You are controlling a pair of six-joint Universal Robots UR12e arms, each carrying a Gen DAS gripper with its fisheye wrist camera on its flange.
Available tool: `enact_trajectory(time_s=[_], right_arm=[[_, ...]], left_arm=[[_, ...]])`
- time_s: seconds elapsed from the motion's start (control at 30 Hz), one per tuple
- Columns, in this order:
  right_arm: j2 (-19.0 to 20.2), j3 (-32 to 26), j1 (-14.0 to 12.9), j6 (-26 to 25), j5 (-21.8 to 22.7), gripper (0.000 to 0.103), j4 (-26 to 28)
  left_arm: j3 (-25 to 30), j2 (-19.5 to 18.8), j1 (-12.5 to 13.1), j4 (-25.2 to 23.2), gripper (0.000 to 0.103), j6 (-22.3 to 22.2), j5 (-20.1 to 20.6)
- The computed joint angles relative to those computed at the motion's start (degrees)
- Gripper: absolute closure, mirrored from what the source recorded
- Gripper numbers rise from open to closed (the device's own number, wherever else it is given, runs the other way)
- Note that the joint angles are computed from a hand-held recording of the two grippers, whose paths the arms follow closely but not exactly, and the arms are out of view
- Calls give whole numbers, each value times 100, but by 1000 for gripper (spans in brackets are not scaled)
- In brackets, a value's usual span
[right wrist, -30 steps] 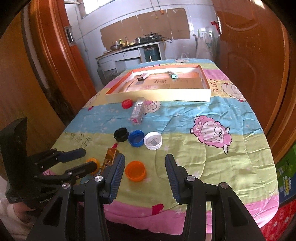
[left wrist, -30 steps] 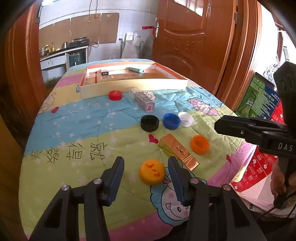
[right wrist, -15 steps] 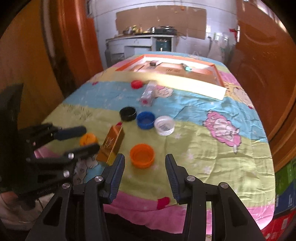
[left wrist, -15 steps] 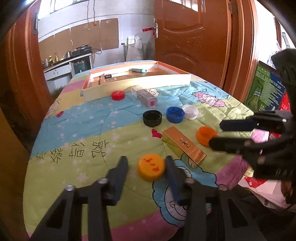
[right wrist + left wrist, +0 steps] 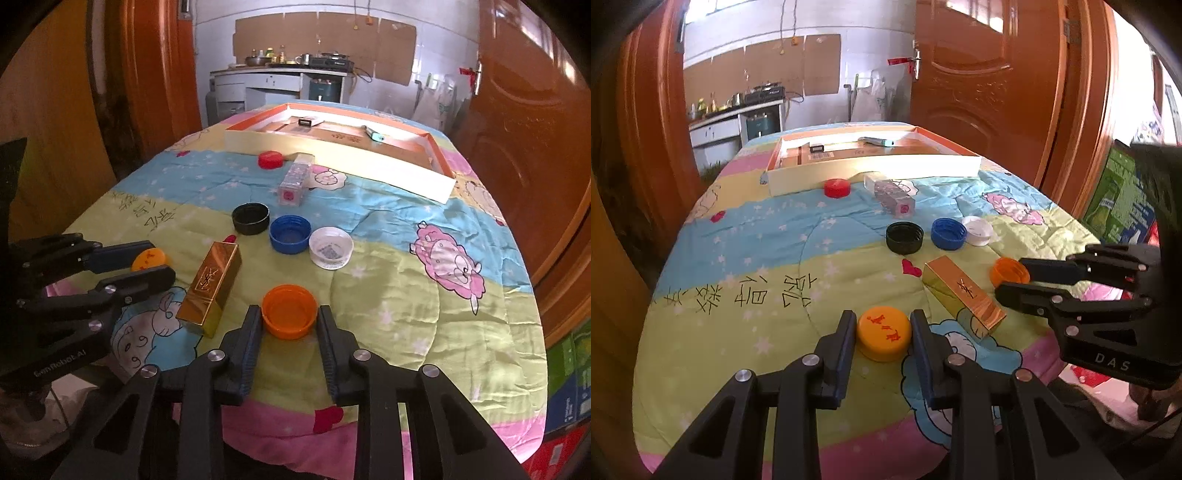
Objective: Organize rigid objects
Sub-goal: 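Grasp the yellow cap with the left tool while the right tool grasps the orange cap, then carry the yellow cap with the left tool while the right tool carries the orange cap into the tray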
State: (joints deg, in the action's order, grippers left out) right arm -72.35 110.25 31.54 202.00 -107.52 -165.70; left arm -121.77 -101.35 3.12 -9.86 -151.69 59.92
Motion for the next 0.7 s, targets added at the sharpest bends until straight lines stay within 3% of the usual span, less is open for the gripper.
enact_trajectory(time_s=[0.33, 0.7], right_arm=[[-143, 53, -61, 287, -23, 73, -298], [-177, -82, -271, 461, 117, 73, -443]], left_arm=[[152, 57, 46, -50, 73, -280, -117], [694, -47, -110, 11, 73, -730, -9]])
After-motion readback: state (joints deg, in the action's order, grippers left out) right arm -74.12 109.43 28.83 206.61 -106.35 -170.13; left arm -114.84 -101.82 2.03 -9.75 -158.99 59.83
